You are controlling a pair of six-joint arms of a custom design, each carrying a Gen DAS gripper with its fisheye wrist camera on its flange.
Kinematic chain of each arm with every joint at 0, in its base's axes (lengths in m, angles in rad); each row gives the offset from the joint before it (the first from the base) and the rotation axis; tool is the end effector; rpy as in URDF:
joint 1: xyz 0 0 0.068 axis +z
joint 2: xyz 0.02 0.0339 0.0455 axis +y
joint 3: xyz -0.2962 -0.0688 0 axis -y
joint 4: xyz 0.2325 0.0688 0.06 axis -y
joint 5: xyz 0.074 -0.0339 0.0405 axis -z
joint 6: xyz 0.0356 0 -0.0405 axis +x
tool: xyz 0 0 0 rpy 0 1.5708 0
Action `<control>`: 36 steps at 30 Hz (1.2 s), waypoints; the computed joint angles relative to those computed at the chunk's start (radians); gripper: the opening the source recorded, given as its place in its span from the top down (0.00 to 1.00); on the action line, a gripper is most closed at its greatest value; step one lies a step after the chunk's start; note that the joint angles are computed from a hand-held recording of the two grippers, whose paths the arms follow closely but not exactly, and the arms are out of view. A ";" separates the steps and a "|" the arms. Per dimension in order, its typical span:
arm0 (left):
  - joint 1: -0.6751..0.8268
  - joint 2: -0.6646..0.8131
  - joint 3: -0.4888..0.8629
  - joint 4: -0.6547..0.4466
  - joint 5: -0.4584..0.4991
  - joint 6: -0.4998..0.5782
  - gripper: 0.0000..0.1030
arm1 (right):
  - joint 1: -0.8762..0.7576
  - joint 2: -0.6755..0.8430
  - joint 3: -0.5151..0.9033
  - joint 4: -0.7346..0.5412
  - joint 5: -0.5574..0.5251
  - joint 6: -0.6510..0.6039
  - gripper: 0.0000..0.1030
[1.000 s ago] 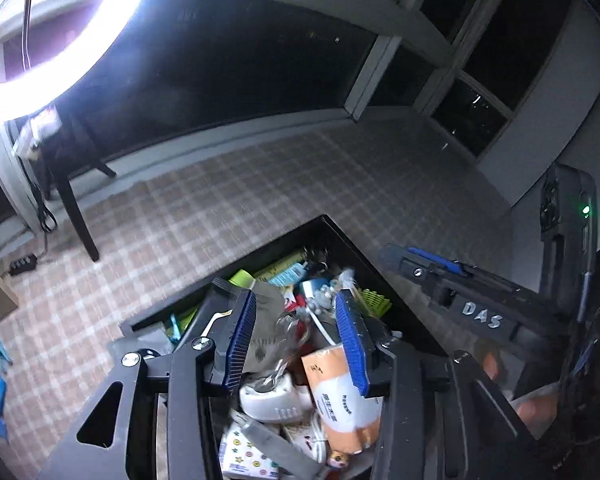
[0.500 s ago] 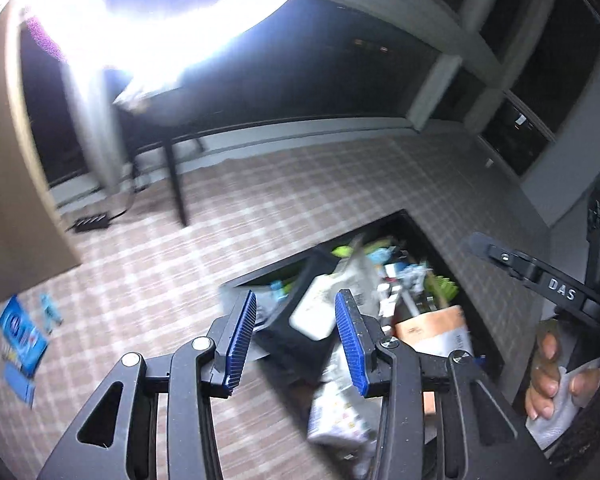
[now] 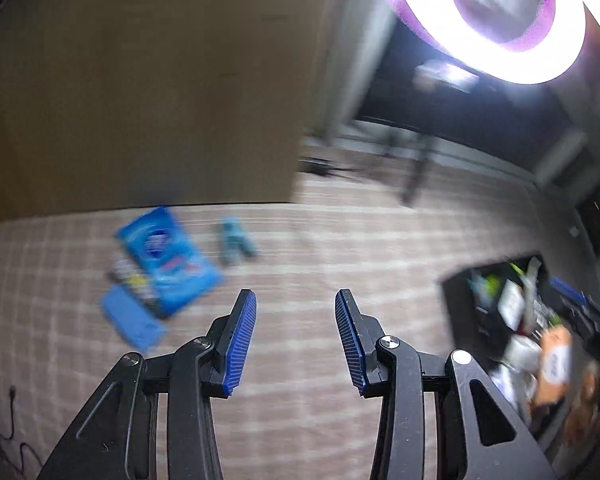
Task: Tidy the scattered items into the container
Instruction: 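Move both open tools back toward the blue Vinda packet and light-blue clothespin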
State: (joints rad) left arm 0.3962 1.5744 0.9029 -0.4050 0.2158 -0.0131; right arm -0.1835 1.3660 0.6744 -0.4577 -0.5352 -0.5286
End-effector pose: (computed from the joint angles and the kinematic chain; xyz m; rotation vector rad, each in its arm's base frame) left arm 0.2723 0.1057 0.2163 -0.4611 2.5729 -0.1523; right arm 0.2195 -0.0223 0.2060 -0.5805 2.4666 0.4614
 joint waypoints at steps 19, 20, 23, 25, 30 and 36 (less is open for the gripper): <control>0.224 0.460 0.303 -0.032 0.053 -0.006 0.63 | 0.826 0.541 0.146 0.457 0.267 0.539 0.60; 0.221 0.471 0.308 -0.030 0.056 -0.011 0.63 | 0.833 0.566 0.161 0.460 0.266 0.550 0.60; 0.212 0.489 0.314 -0.021 0.057 -0.020 0.62 | 0.847 0.640 0.212 0.462 0.254 0.582 0.60; 0.207 0.500 0.316 -0.019 0.055 -0.031 0.62 | 0.856 0.673 0.239 0.463 0.260 0.592 0.60; 0.193 0.523 0.316 -0.008 0.057 -0.057 0.62 | 0.892 0.736 0.296 0.451 0.284 0.602 0.60; 0.157 0.521 0.301 0.005 0.068 -0.085 0.58 | 0.915 0.756 0.300 0.472 0.341 0.580 0.61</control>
